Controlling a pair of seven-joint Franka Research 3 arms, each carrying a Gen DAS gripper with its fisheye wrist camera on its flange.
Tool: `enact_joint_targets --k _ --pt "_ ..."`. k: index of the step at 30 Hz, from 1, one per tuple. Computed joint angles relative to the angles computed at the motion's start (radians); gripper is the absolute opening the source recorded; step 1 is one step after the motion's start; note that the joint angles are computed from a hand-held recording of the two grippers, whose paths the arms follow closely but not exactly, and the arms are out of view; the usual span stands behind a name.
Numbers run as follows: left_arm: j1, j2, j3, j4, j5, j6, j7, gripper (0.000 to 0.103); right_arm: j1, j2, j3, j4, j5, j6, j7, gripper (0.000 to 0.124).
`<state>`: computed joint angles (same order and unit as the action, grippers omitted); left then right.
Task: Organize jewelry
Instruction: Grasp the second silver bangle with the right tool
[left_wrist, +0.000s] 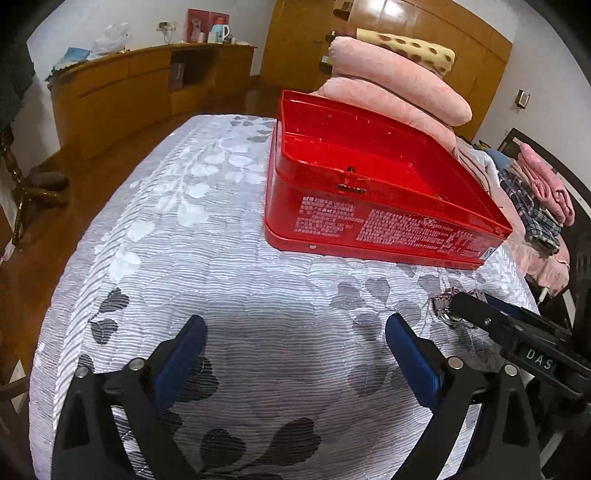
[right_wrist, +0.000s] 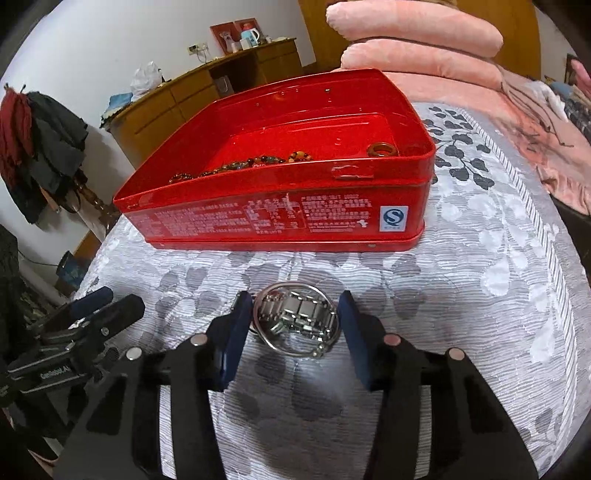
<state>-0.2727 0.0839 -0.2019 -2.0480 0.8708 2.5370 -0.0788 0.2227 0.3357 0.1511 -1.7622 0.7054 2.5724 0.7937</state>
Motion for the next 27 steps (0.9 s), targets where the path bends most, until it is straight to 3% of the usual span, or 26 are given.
enact_joint_targets --k 17,27 --pt "-0.018 0.028 -0.002 0.041 -0.008 -0.025 0.047 0.096 -0.012 -0.104 -0.002 -0.107 0.113 0.086 -0.130 0.047" --pt "-0.045 0.097 0.003 0.124 -0.030 -0.003 0.112 0.096 -0.013 -0.088 -0.034 -0.118 0.029 0.121 -0.034 0.047"
